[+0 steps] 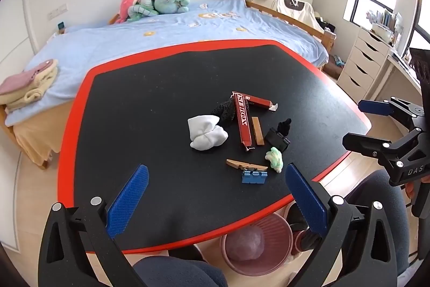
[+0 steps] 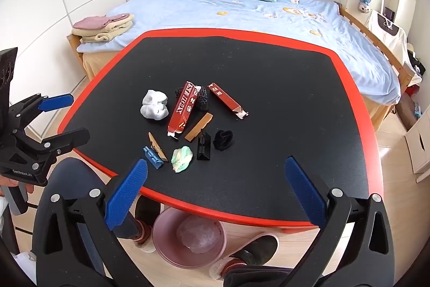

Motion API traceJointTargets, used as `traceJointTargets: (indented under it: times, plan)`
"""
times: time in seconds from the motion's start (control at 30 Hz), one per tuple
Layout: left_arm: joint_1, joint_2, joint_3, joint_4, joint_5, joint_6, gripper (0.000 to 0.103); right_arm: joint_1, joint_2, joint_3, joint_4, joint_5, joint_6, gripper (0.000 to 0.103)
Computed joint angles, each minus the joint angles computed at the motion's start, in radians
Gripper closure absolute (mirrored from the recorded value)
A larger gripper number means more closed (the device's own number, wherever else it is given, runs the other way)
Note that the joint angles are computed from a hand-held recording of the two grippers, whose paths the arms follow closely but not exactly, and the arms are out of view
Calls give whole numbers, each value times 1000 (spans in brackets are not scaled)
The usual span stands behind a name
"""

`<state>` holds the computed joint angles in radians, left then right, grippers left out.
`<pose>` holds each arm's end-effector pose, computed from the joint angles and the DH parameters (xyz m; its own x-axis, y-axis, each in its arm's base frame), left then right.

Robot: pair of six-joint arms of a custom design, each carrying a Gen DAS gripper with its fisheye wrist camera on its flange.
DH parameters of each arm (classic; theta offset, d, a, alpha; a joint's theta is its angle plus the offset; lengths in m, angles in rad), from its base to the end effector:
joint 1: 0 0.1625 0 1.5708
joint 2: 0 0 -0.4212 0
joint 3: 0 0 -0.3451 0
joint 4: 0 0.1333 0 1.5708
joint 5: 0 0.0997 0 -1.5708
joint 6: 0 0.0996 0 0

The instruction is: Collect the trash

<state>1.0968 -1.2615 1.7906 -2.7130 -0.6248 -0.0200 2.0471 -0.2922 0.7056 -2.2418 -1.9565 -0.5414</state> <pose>-0.0565 -0.5792 0.3992 -0.7408 -0.1628 -0.6517 0.3586 0.7246 -0.5886 0.4700 -0.7019 0.0814 -0.5148 -0.7339 0.4431 -0.8269 0.5614 -0.0308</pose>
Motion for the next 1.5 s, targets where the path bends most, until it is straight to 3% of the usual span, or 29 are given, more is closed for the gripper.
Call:
traceJointTargets:
  times: [1.5]
  plan:
    - [13,-5,-2,3,-17,-5,6,-13,6,7,3,14,-13,3]
